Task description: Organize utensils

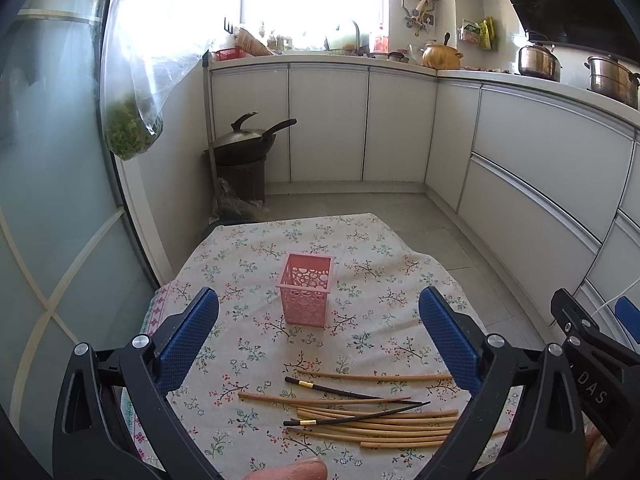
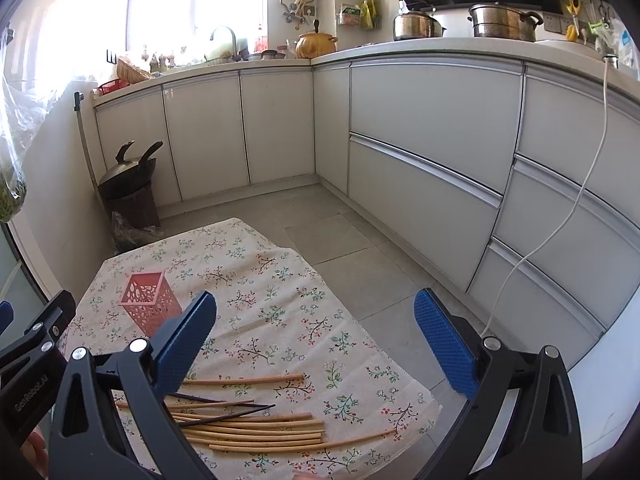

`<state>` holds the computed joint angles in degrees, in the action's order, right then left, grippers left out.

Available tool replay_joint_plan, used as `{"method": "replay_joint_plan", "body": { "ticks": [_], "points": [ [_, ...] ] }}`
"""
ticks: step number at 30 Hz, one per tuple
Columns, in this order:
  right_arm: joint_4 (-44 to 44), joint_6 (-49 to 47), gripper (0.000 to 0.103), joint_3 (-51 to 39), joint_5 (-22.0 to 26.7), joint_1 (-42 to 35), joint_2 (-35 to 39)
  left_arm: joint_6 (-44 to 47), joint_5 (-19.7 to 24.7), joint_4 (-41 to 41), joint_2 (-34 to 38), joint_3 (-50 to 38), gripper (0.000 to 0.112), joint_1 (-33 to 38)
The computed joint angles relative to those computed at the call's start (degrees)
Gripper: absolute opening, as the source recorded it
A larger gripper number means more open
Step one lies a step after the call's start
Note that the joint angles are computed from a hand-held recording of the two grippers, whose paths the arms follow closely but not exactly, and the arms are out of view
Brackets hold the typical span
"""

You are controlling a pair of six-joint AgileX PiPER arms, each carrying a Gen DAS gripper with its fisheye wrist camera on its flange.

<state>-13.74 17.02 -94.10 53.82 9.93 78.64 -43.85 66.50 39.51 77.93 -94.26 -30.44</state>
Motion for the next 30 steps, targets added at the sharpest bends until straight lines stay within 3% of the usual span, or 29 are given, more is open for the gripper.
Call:
{"method": "replay_joint_plan", "body": {
  "ticks": [30],
  "points": [
    [-0.79, 0.57, 0.097, -0.11, 0.41, 0.66, 0.59, 0.95, 0.25, -0.73, 0.30, -0.64, 0.096, 0.25]
  ]
}}
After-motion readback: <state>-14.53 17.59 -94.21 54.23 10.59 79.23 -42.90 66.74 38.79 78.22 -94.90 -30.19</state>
